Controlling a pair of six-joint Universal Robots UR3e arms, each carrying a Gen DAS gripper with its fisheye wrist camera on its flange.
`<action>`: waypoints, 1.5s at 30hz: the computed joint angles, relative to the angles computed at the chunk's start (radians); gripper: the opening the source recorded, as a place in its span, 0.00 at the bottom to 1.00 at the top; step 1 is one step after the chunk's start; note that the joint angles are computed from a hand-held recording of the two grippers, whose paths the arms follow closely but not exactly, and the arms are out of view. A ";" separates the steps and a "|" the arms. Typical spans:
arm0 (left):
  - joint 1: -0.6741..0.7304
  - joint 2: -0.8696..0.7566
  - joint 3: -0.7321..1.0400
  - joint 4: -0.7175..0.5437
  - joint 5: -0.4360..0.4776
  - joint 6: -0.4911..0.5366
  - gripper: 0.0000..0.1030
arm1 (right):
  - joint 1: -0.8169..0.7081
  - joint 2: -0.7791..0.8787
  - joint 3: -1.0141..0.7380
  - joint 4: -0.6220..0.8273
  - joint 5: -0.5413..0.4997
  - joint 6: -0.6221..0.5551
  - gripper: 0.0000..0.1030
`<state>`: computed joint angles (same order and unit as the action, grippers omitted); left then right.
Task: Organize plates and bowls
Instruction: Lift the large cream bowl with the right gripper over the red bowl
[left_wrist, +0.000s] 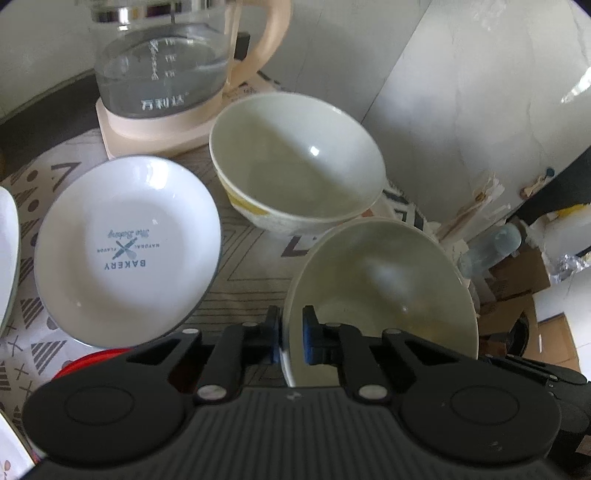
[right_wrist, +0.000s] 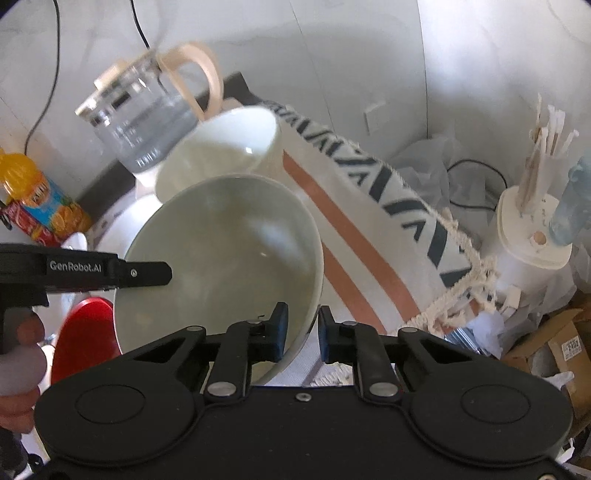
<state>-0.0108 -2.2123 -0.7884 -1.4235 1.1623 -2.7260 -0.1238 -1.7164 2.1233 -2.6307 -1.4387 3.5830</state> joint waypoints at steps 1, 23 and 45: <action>0.002 0.009 -0.006 0.006 -0.002 -0.005 0.10 | 0.006 -0.001 -0.011 0.002 -0.006 0.004 0.17; 0.149 0.242 -0.207 0.079 -0.101 0.013 0.10 | 0.199 0.028 -0.176 -0.002 -0.144 0.072 0.17; 0.353 0.416 -0.367 0.009 -0.168 0.120 0.10 | 0.438 0.147 -0.348 0.062 -0.276 0.145 0.17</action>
